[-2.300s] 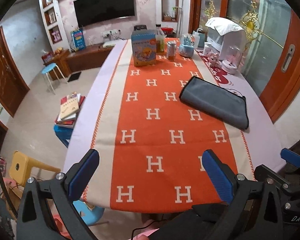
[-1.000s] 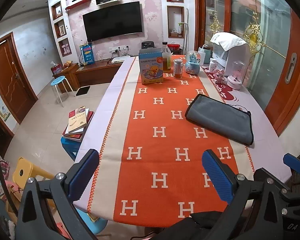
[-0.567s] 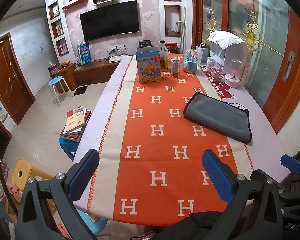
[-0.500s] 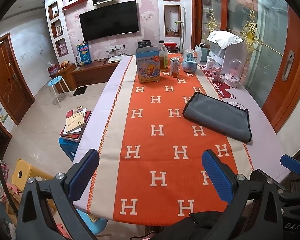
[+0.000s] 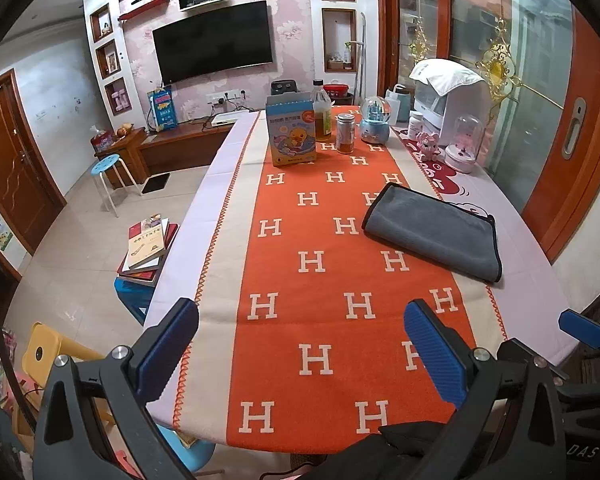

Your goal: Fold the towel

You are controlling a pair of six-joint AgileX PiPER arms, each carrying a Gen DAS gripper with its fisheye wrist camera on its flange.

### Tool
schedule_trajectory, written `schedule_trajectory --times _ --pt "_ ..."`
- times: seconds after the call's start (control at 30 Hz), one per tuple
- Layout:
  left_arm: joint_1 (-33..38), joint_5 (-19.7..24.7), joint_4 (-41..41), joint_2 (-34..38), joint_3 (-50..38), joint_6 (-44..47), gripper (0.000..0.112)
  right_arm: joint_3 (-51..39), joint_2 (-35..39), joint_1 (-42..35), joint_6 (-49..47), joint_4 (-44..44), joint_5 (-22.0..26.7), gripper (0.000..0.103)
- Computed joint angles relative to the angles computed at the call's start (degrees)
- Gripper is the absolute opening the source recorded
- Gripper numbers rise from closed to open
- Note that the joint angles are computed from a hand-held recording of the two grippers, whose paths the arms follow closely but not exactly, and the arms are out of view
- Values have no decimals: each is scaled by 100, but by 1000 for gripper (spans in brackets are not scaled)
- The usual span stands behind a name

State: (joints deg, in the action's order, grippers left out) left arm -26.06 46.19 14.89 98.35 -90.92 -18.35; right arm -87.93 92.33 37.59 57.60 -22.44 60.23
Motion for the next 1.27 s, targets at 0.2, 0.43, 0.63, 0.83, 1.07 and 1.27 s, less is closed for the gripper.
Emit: schedule_trajectory --times 0.2,0.43,0.63,0.83,1.07,1.27 --pt "47 -8 -132 83 -86 163 102 14 21 -11 32 -8 3 103" --pt "61 -22 -171 136 -115 223 102 -31 80 -41 33 22 18 103" --pt "142 -55 -271 201 -129 352 102 -83 157 -68 9 68 12 103" --pt "250 -56 -397 230 -124 518 102 -222 307 -64 -9 137 55 103" --pt "337 0 -531 243 -157 689 102 -417 418 -76 -77 239 179 103" --pt "378 14 -591 255 -160 777 102 -484 463 -72 -77 276 240 103"
